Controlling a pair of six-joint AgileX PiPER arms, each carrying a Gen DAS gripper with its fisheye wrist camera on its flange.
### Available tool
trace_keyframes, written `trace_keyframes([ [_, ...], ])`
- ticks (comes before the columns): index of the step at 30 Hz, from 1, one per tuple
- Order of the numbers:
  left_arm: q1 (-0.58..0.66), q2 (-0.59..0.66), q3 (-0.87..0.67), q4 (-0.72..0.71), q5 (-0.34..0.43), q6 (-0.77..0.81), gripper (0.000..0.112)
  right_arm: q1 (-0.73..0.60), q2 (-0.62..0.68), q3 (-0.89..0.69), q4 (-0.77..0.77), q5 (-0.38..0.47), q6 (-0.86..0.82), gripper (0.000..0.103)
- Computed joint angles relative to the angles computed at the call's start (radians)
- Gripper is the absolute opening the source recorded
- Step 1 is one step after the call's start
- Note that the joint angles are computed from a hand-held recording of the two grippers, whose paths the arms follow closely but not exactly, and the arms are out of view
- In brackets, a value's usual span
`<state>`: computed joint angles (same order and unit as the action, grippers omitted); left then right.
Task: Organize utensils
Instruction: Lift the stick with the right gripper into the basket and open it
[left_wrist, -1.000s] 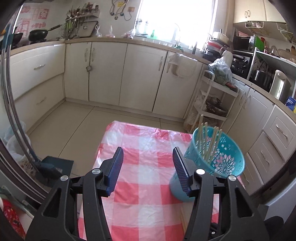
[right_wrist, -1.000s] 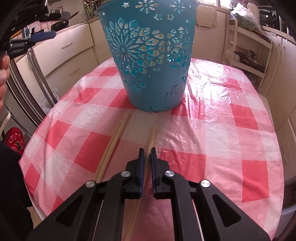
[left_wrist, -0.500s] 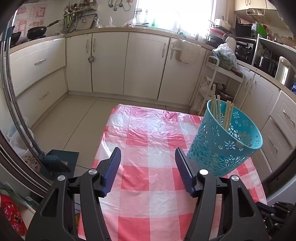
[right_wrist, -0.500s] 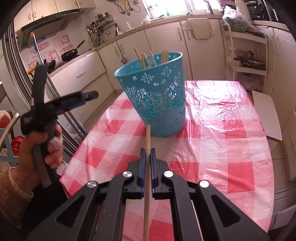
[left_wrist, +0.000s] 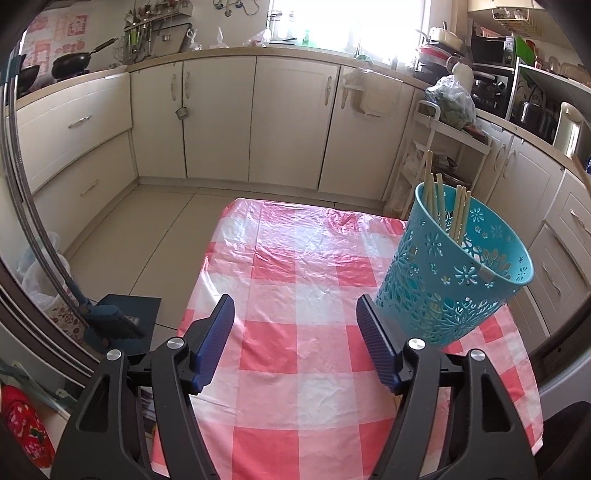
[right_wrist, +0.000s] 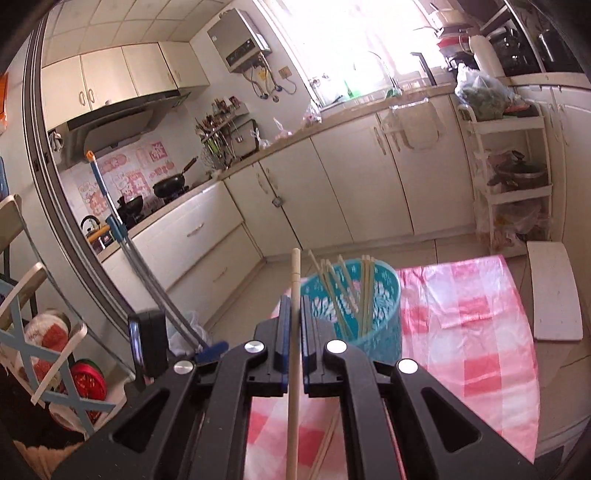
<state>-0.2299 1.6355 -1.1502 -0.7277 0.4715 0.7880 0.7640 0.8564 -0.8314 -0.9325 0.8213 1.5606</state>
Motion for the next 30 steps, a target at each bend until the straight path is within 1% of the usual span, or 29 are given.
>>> trace_keyframes([
  [3,0.001,0.006,-0.006,0.004,0.005,-0.008,0.067,-0.198,0.091,-0.076,-0.022,-0.142,-0.048,0.006],
  [5,0.005,0.015,-0.016,0.006,0.014,-0.018,0.067,-0.302,0.158,-0.114,-0.041,-0.215,-0.048,0.006],
  [7,0.010,0.024,-0.029,0.003,0.026,-0.027,0.067,-0.380,0.220,-0.138,-0.066,-0.268,-0.038,0.006],
  [10,0.019,0.038,-0.046,-0.010,0.042,-0.030,0.067,-0.464,0.303,-0.165,-0.070,-0.311,-0.038,0.006],
  [14,0.020,0.052,-0.063,-0.016,0.056,-0.036,0.067,-0.492,0.371,-0.183,-0.054,-0.301,-0.050,0.006],
  [16,0.019,0.056,-0.067,-0.016,0.059,-0.036,0.067,-0.499,0.395,-0.191,-0.005,-0.300,-0.099,0.006],
  [21,0.018,0.068,-0.079,-0.005,0.065,-0.053,0.068,-0.453,0.410,-0.196,0.075,-0.264,-0.211,0.006],
  [24,0.019,0.073,-0.082,0.004,0.064,-0.065,0.068,-0.436,0.404,-0.184,0.135,-0.255,-0.288,0.006],
  [27,0.015,0.073,-0.076,0.023,0.050,-0.080,0.069,-0.413,0.359,-0.152,0.134,-0.224,-0.287,0.006],
  [30,0.013,0.073,-0.072,0.036,0.041,-0.091,0.069,-0.387,0.286,-0.125,0.112,-0.172,-0.255,0.012],
])
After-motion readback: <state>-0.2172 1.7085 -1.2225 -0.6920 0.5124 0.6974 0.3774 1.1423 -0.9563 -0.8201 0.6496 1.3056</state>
